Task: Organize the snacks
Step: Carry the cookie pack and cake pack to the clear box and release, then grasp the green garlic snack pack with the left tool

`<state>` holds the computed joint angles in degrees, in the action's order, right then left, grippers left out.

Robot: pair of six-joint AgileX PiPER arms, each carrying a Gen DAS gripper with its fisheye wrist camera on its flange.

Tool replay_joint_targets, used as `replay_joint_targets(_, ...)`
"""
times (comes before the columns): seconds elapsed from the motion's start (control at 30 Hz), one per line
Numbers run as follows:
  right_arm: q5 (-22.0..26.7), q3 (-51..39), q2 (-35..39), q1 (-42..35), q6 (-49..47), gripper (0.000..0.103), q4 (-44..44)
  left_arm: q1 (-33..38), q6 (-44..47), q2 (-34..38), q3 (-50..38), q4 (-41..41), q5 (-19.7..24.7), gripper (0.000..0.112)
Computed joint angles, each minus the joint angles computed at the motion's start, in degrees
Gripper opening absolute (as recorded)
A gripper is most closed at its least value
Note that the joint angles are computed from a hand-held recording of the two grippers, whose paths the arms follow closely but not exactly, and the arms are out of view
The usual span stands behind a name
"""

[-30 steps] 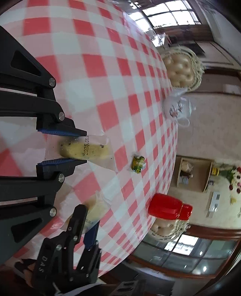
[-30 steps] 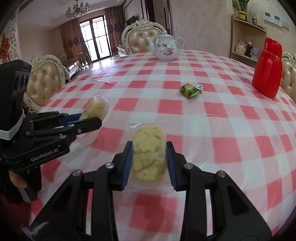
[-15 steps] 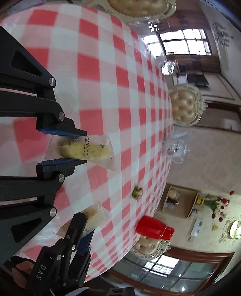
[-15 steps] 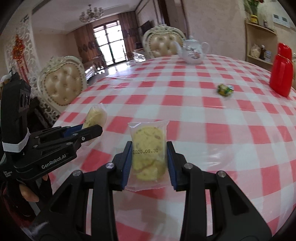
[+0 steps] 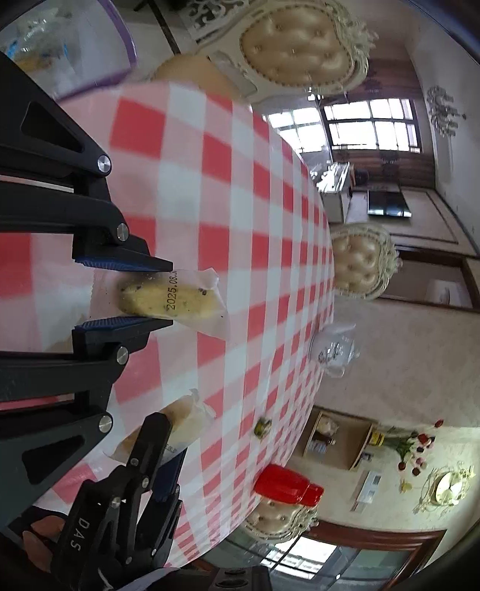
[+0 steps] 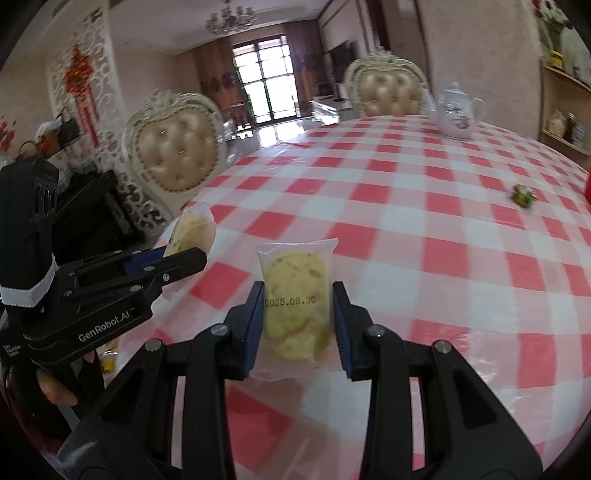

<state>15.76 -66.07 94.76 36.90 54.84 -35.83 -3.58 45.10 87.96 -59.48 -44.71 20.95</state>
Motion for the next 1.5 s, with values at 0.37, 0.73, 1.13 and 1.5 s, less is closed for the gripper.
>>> replay_joint_targets(0.37, -1.8, -11.8, 9.4, 7.8, -31.0, 0.039, 28.7, 20.7, 16.8, -7.9, 8.2, -10.2, 6.0, 0.022)
replay_joint_targets(0.73, 9.1, -32.9, 24.4, 17.1, -52.9, 0.039, 45.1, 38.7, 21.4, -4.8, 6.7, -9.9, 8.7, 0.022)
replay_joint_targets(1.13, -0.3, -24.3, 18.9, 15.7, -58.7, 0.065, 50.9, 31.6, 4.0, -11.9, 10.9, 1.5, -9.5, 0.086)
replay_joint_targets(1.5, -3.1, 3.7, -4.0, -6.8, -22.8, 0.067, 16.5, -2.4, -20.8, -0.2, -7.0, 16.9, 1.0, 0.087)
